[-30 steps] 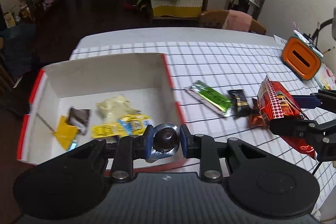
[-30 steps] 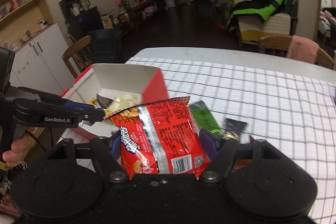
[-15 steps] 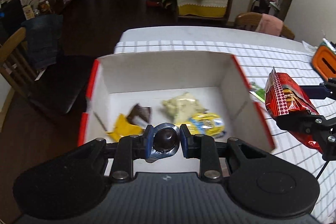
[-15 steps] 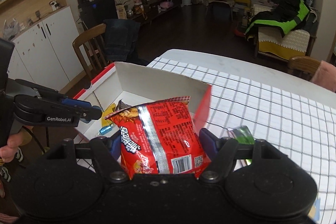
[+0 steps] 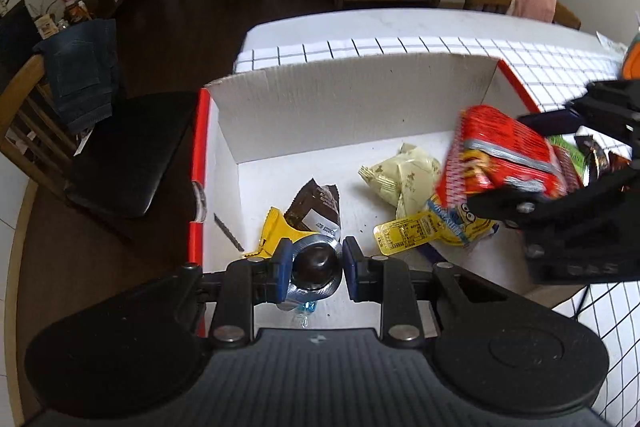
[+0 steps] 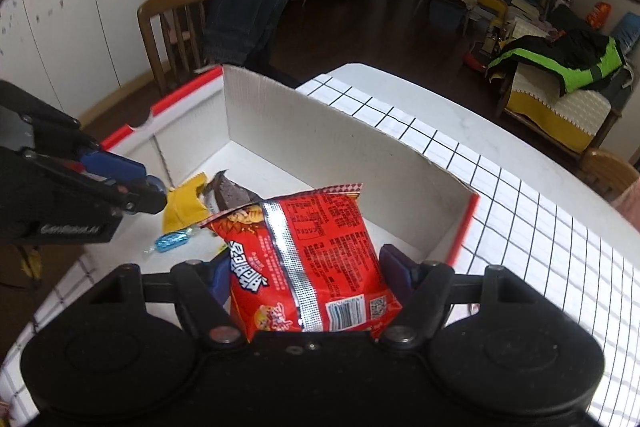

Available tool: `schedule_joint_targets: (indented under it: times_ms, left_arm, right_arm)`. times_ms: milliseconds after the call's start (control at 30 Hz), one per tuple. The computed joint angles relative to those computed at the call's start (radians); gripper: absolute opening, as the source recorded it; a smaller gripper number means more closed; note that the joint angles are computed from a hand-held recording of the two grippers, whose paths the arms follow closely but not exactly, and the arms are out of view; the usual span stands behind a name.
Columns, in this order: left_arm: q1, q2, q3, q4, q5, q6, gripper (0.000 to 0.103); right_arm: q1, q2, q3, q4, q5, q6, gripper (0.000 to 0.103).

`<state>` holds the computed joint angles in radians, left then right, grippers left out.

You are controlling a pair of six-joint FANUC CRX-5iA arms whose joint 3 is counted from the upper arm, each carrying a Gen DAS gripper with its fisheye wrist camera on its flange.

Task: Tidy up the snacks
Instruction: 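Carry the chip bag and round chocolate over the red box with both grippers, then open both grippers to drop the round chocolate and chip bag into the box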

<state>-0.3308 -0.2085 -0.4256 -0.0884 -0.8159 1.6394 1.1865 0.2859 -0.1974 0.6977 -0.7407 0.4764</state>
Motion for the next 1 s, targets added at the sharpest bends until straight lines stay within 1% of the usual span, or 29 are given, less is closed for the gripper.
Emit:
schedule_joint_targets:
  times_ms: [200, 367, 567, 700, 767, 900, 1000]
  left_arm:
    - [-0.016, 0.059, 0.048, -0.020, -0.035, -0.014, 0.026]
    - [-0.027, 0.115, 0.098, -0.048, -0.101, -0.006, 0.026]
    - [-0.030, 0.139, 0.123, -0.057, -0.139, -0.014, 0.026]
    - [-0.032, 0.145, 0.128, -0.064, -0.142, -0.010, 0.027]
    - [-0.032, 0.144, 0.128, -0.064, -0.144, -0.007, 0.027]
    - [-0.029, 0.131, 0.118, -0.056, -0.138, -0.005, 0.028]
    - [-0.025, 0.122, 0.111, -0.053, -0.134, 0.005, 0.031]
  right_arm:
    - [-0.009, 0.071, 0.074, -0.067, -0.042, 0.110, 0.073]
    - [-0.009, 0.106, 0.109, -0.095, -0.071, 0.156, 0.073]
    - [-0.010, 0.126, 0.140, -0.142, -0.081, 0.194, 0.073]
    - [-0.008, 0.126, 0.144, -0.157, -0.084, 0.206, 0.072]
    - [-0.006, 0.125, 0.141, -0.153, -0.082, 0.199, 0.073]
    - [-0.003, 0.114, 0.128, -0.150, -0.068, 0.183, 0.074]
    - [0.000, 0.089, 0.102, -0.146, -0.047, 0.161, 0.077]
